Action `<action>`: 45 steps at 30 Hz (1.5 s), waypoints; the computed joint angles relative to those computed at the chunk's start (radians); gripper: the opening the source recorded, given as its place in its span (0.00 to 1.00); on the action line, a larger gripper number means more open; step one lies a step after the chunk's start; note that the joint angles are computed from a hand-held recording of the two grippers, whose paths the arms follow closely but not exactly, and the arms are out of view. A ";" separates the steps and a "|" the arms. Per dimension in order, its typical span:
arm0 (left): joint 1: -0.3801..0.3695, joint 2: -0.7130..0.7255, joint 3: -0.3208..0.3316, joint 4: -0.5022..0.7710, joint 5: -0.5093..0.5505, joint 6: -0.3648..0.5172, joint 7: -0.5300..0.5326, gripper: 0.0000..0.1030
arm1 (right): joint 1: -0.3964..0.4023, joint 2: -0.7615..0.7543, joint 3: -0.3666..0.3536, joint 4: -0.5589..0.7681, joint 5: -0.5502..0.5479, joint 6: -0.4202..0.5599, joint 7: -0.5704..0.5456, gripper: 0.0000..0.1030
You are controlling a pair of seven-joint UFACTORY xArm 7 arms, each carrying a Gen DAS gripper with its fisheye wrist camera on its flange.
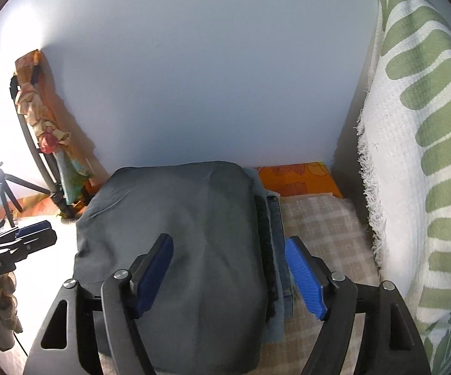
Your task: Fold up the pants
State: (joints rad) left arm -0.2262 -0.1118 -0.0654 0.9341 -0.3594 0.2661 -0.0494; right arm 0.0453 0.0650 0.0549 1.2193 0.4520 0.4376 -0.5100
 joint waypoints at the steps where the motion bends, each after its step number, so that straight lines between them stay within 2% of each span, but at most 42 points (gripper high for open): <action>1: 0.002 -0.015 -0.004 -0.012 0.013 0.002 -0.007 0.61 | 0.000 -0.012 0.001 -0.016 0.004 -0.008 -0.002 0.78; 6: -0.008 -0.132 -0.002 -0.093 0.051 0.025 -0.013 0.64 | 0.019 -0.135 -0.017 -0.143 -0.016 -0.038 0.024 0.81; 10: 0.005 -0.272 -0.022 -0.183 0.128 0.056 -0.074 0.65 | 0.047 -0.251 -0.041 -0.245 -0.024 -0.022 0.043 0.83; 13: 0.009 -0.376 -0.032 -0.242 0.182 0.102 -0.105 0.66 | 0.077 -0.348 -0.067 -0.327 -0.010 -0.014 0.047 0.84; 21: 0.007 -0.684 -0.067 -0.388 0.274 0.223 -0.172 0.72 | 0.115 -0.632 -0.079 -0.554 -0.111 -0.017 0.170 0.88; 24: 0.002 -0.809 -0.084 -0.438 0.295 0.274 -0.200 0.73 | 0.095 -0.755 -0.050 -0.632 -0.175 -0.008 0.238 0.89; 26: -0.004 -0.889 -0.093 -0.466 0.302 0.310 -0.221 0.77 | 0.089 -0.823 -0.032 -0.671 -0.218 -0.002 0.279 0.92; 28: -0.011 -0.965 -0.099 -0.494 0.308 0.343 -0.237 0.77 | 0.102 -0.908 -0.029 -0.712 -0.242 0.018 0.311 0.96; 32: -0.025 -1.110 -0.112 -0.535 0.312 0.430 -0.275 0.77 | 0.137 -1.057 -0.020 -0.773 -0.269 0.078 0.373 0.97; 36: -0.033 -1.251 -0.145 -0.569 0.328 0.505 -0.303 0.77 | 0.158 -1.196 0.017 -0.830 -0.302 0.127 0.432 1.00; 45: -0.078 -1.441 -0.227 -0.577 0.335 0.669 -0.359 0.82 | 0.232 -1.465 0.100 -0.905 -0.325 0.266 0.587 1.00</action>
State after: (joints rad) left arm -0.3046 -1.5532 -0.2928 0.3569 -0.0241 0.9354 -0.4079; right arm 0.2771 -1.3996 0.1546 0.3146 0.1267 0.7036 0.0772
